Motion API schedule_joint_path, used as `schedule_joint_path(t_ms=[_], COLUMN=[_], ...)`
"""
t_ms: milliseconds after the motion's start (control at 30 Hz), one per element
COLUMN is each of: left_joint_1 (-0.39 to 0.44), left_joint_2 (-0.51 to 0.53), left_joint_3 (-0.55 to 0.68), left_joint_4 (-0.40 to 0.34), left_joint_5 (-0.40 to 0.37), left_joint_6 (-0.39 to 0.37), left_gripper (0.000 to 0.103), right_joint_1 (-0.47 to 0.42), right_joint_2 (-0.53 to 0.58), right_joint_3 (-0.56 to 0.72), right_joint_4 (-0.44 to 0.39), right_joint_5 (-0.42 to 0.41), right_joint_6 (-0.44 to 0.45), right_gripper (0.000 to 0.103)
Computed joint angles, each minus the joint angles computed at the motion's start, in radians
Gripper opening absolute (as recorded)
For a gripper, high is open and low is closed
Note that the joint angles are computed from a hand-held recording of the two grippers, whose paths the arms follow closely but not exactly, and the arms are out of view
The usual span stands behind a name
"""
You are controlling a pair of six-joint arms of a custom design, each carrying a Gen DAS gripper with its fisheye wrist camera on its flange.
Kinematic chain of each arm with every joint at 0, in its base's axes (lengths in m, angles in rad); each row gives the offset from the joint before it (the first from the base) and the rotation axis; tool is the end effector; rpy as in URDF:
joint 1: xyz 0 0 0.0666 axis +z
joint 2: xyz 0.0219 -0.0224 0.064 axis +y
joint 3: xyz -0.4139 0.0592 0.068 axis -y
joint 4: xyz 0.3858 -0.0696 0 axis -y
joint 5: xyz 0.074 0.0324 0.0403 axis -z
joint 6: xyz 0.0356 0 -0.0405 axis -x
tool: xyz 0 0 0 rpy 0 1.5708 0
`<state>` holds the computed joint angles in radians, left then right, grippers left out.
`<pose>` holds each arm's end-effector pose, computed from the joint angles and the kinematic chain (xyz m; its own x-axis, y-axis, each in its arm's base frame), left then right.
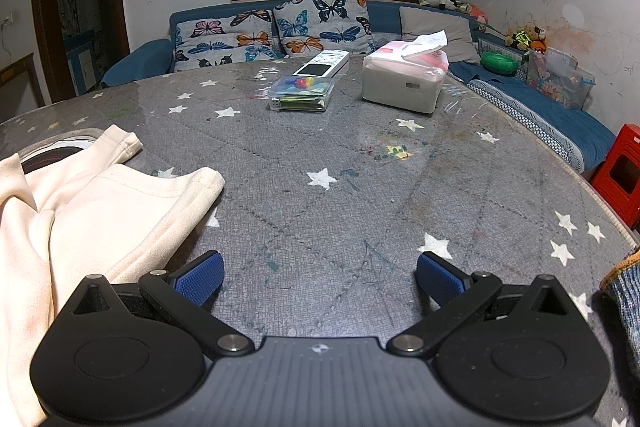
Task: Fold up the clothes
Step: 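Move both tools over the crumpled cream shirt beside the cooktop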
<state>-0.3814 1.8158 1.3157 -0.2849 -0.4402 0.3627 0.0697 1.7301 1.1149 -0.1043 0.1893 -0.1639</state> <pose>0.5641 -0.2103 0.2554 -0.6336 -0.0917 -0.7682 -0.1795 0.9833 0.0306 0.5507 0.0313 0.2339 -0.6367 0.1162 -0.7623 0.1791 0.9838 0.0004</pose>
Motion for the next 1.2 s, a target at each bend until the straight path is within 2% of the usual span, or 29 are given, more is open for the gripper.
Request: schedule_joint_path(t_ms=[433, 600, 1200], left_joint_1=[-0.002, -0.010, -0.101], left_joint_2=[-0.004, -0.014, -0.068], left_joint_3=[-0.002, -0.004, -0.032], left_joint_4=[-0.004, -0.011, -0.007], left_joint_5=[-0.003, 0.009, 0.058], left_joint_6=[0.000, -0.002, -0.014], left_gripper=[0.103, 0.103, 0.103], right_joint_1=[-0.003, 0.001, 0.025], right_joint_2=[0.006, -0.025, -0.155], right_joint_3=[0.011, -0.006, -0.104], right_joint_4=[-0.010, -0.040, -0.026], right_joint_5=[-0.005, -0.014, -0.064], right_joint_6=[0.001, 0.001, 0.046], right_gripper=[0.103, 0.103, 0.103])
